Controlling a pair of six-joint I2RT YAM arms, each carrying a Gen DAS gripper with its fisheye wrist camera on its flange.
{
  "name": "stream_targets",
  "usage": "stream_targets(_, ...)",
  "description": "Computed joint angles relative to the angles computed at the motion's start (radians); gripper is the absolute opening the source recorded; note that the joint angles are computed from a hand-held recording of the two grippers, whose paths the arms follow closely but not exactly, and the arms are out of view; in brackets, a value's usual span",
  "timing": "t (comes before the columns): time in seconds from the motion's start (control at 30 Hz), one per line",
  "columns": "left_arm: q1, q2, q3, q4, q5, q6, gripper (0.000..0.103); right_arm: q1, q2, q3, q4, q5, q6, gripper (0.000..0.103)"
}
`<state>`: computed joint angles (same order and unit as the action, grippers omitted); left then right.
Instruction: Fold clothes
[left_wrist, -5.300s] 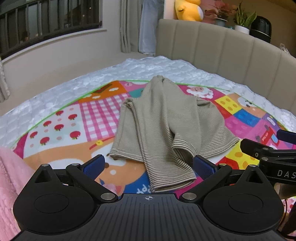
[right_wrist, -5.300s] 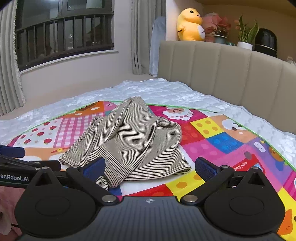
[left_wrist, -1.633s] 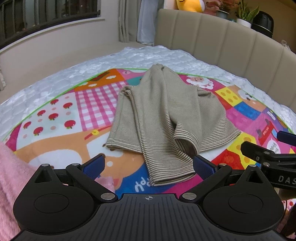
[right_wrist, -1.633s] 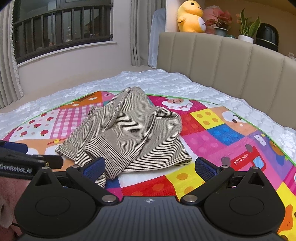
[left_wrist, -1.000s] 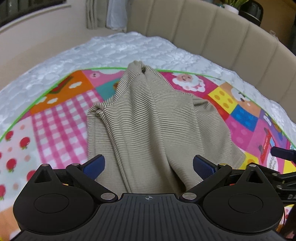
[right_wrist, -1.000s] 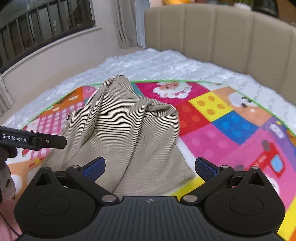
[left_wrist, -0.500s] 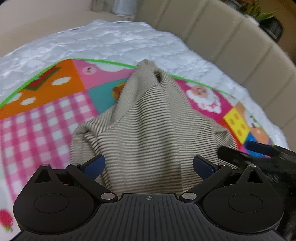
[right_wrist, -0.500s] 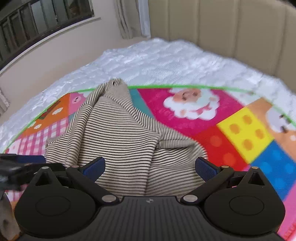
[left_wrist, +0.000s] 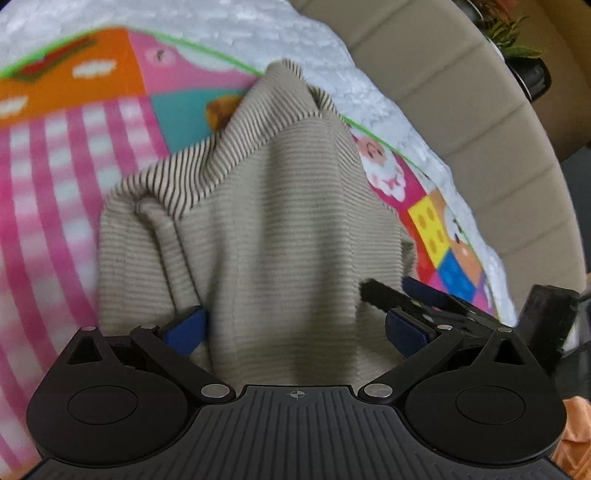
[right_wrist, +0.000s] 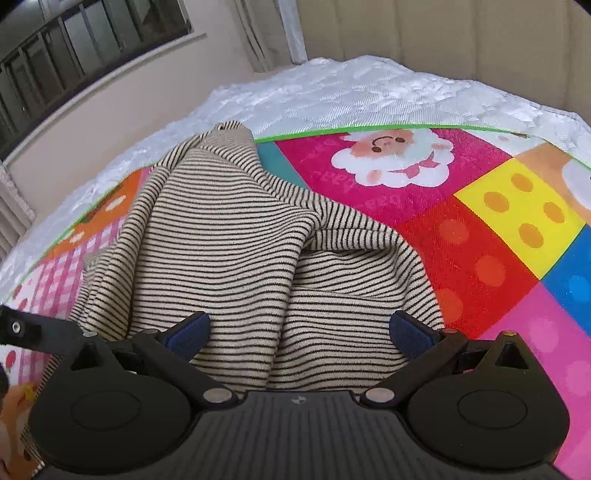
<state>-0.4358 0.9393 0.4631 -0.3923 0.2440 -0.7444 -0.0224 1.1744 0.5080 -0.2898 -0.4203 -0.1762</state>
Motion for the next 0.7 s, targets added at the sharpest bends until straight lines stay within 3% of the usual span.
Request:
stream_targets(0.1, -0.036, -0.041, 0.023, -0.113, -0.103, -0.041, 0.103, 0.024, 0.007, 0.018, -0.023, 0.032, -0.006, 0.103)
stream_targets(0.2, -0.054, -0.048, 0.032, -0.159, -0.102, -0.042, 0.103, 0.027, -0.006, 0.01, -0.022, 0.04, -0.006, 0.103)
stream_targets(0.3, -0.113, -0.017, 0.027, -0.107, -0.048, -0.041, 0.103, 0.014, -0.05, -0.016, -0.019, 0.028, -0.005, 0.103)
stream_targets(0.4, -0.229, 0.047, 0.036, -0.044, -0.139, -0.049, 0.1, -0.008, -0.141, -0.029, -0.092, -0.004, -0.015, 0.103)
stream_targets(0.43, -0.266, 0.064, 0.044, -0.038, -0.187, -0.046, 0.094, -0.018, -0.183, -0.035, -0.126, -0.016, -0.035, 0.103)
stream_targets(0.47, -0.288, 0.069, 0.051, -0.042, -0.225, -0.042, 0.073, -0.017, -0.216, -0.042, -0.15, -0.011, -0.064, 0.103)
stream_targets(0.5, -0.299, 0.061, 0.057, -0.054, -0.256, -0.038, 0.058, -0.015, -0.249, -0.048, -0.173, -0.005, -0.094, 0.103)
stream_targets(0.57, -0.267, 0.021, 0.046, -0.058, -0.246, -0.048, 0.026, 0.024, -0.304, -0.067, -0.205, 0.045, -0.158, 0.101)
stream_targets(0.7, -0.15, -0.05, 0.046, -0.031, -0.161, -0.044, 0.016, 0.11, -0.337, -0.089, -0.216, 0.15, -0.174, 0.099)
